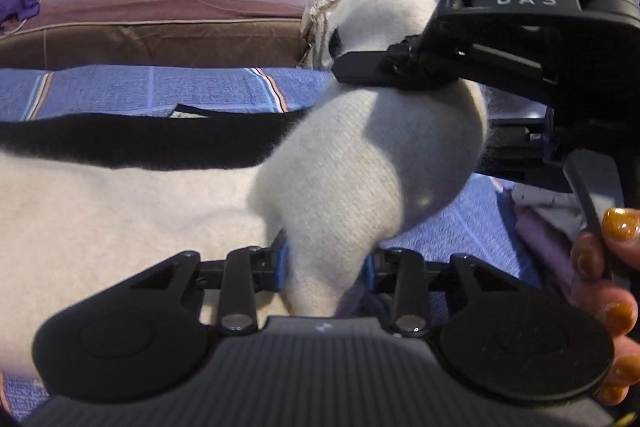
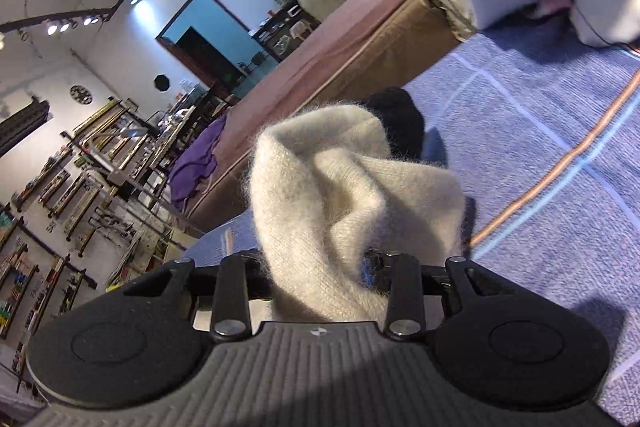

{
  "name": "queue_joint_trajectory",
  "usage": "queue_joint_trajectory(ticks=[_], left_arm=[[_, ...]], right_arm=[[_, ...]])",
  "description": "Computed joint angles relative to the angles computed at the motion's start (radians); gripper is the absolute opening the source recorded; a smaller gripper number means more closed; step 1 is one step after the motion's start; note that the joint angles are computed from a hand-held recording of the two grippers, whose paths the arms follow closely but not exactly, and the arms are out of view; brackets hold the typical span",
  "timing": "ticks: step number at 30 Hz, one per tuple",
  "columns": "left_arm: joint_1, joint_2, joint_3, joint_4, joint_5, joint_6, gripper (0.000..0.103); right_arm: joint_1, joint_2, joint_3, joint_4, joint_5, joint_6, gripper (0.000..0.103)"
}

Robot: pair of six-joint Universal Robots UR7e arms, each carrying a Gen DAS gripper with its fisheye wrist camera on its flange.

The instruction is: Fold small clothes

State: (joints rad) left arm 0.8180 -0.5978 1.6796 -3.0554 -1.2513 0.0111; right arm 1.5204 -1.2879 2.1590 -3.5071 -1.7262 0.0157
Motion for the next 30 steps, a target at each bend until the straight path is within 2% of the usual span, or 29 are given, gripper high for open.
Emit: queue_joint_trajectory(ticks=[5,7,9,12,17,18,19,20,21,22,24,28,29,30], left_arm=[[0.049,-0.117,0.09,-0.132,-0.023,-0.086,0.034],[0.078,-0.167,0.121,-0.151,-0.043,-0.132,0.034],[0.099,-0.209,0.151,-0.159,-0.029,-0.16,0.034],[0.127,-0.258,0.2,-0.159,0.019,-0.202,0.034],[0.198,-0.332,0.261,-0.107,-0.009,-0.335,0.043],[0.203,-0.34,0.265,-0.103,-0.014,-0.346,0.046],[0.202,-0.35,0.267,-0.087,-0.008,-0.347,0.049],[0.199,-0.359,0.268,-0.074,0.002,-0.34,0.054],[0.195,-0.369,0.271,-0.061,0.011,-0.33,0.061],[0.191,-0.376,0.273,-0.053,0.019,-0.323,0.065],[0.179,-0.401,0.29,-0.036,0.052,-0.317,0.073],[0.151,-0.465,0.347,-0.066,0.082,-0.33,0.075],[0.141,-0.471,0.346,-0.083,0.089,-0.294,0.076],[0.125,-0.478,0.349,-0.1,0.102,-0.24,0.076]], right_arm=[[0.109,0.085,-0.127,0.113,0.032,-0.098,0.06],[0.152,0.138,-0.189,0.163,0.044,-0.152,0.06],[0.188,0.197,-0.247,0.207,0.04,-0.206,0.06],[0.223,0.286,-0.325,0.297,0.033,-0.232,0.059],[0.24,0.386,-0.399,0.428,-0.023,-0.232,0.06],[0.242,0.399,-0.403,0.419,-0.04,-0.251,0.064],[0.253,0.402,-0.397,0.421,-0.053,-0.274,0.075],[0.254,0.399,-0.398,0.442,-0.046,-0.294,0.082],[0.25,0.394,-0.402,0.468,-0.021,-0.309,0.103],[0.244,0.382,-0.393,0.48,0.014,-0.318,0.103],[0.245,0.366,-0.37,0.434,0.057,-0.315,0.103],[0.224,0.292,-0.282,0.308,0.148,-0.254,0.103],[0.223,0.277,-0.265,0.277,0.142,-0.246,0.103],[0.227,0.269,-0.248,0.231,0.104,-0.245,0.103]])
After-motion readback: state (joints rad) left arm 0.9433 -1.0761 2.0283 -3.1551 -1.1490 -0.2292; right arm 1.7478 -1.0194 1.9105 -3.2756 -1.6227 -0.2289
